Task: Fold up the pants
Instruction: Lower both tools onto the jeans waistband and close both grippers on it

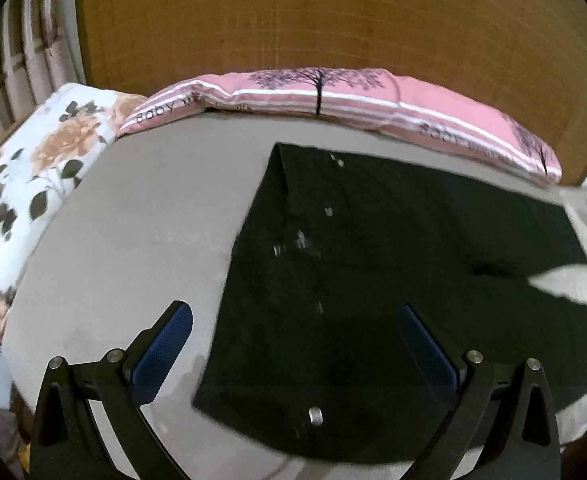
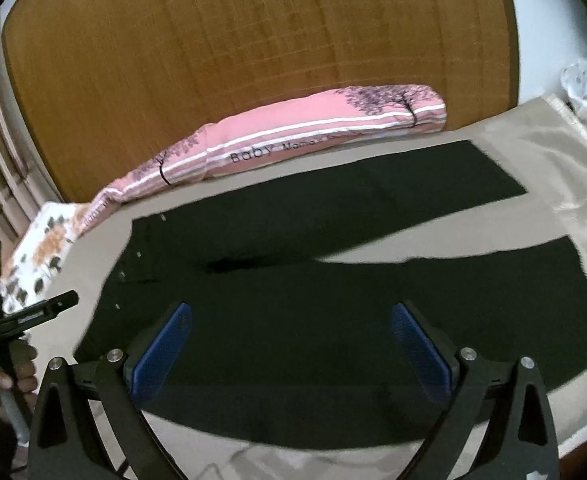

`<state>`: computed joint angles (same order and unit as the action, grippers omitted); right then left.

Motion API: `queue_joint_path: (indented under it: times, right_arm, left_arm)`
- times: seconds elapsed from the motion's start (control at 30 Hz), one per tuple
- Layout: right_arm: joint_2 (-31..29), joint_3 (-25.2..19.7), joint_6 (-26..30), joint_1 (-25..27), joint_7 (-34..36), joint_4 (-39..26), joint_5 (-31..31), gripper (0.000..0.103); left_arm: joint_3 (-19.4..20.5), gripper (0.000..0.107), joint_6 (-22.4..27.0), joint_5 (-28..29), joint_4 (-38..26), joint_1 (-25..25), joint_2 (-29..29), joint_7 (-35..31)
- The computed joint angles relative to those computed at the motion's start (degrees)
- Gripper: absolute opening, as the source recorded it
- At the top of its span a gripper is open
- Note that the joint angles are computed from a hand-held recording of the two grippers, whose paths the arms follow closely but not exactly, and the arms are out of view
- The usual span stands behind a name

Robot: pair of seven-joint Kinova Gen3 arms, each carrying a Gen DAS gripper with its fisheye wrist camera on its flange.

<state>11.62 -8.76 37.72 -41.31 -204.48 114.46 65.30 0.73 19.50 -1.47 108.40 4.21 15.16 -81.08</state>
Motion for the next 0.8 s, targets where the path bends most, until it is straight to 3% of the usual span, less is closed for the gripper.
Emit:
queue_joint_path:
  times: [0.1,0.23,0.33,0.47,0.53,0.6,0.8]
  right_arm:
    - [1.4,2.3,-4.6,2.3,5.9,-2.7,-4.0,0.099]
    - [4.6,0.7,-9.8,9.0,15.2,-7.5,-11.0,0.099]
    - [7.3,3.0,-13.2,10.1,22.1,-10.6,-17.6,0.099]
    - [11.7,1.8,-13.3,13.3,31.0,-15.6,-24.9,0.099]
    - [13.3,1.4,-13.4,14.5,34.9,-17.6,-28.0,0.099]
    - [15.0,0.8,-13.0,15.6,38.8,-19.8,-30.8,0.099]
    - [20.0,0.0,-11.2,18.2,49.3,-26.5,-38.1,0.099]
  left_arm:
    - [5.8,0.085,3.4,6.7,-6.1,-8.0,3.9,-7.0]
    - [14.6,0.07,10.5,15.3,-16.2,-18.5,10.9,-16.3]
    - [16.8,0.057,16.8,22.3,-24.2,-22.4,17.2,-23.1]
    - [19.2,0.038,25.0,29.5,-34.8,-25.9,27.0,-25.5]
    - [18.3,0.035,29.7,30.1,-40.1,-25.3,30.3,-24.5]
    - [14.1,0.034,33.6,32.5,-45.4,-22.7,33.0,-24.8]
    - [10.8,0.034,39.6,32.7,-55.7,-20.3,39.7,-20.7]
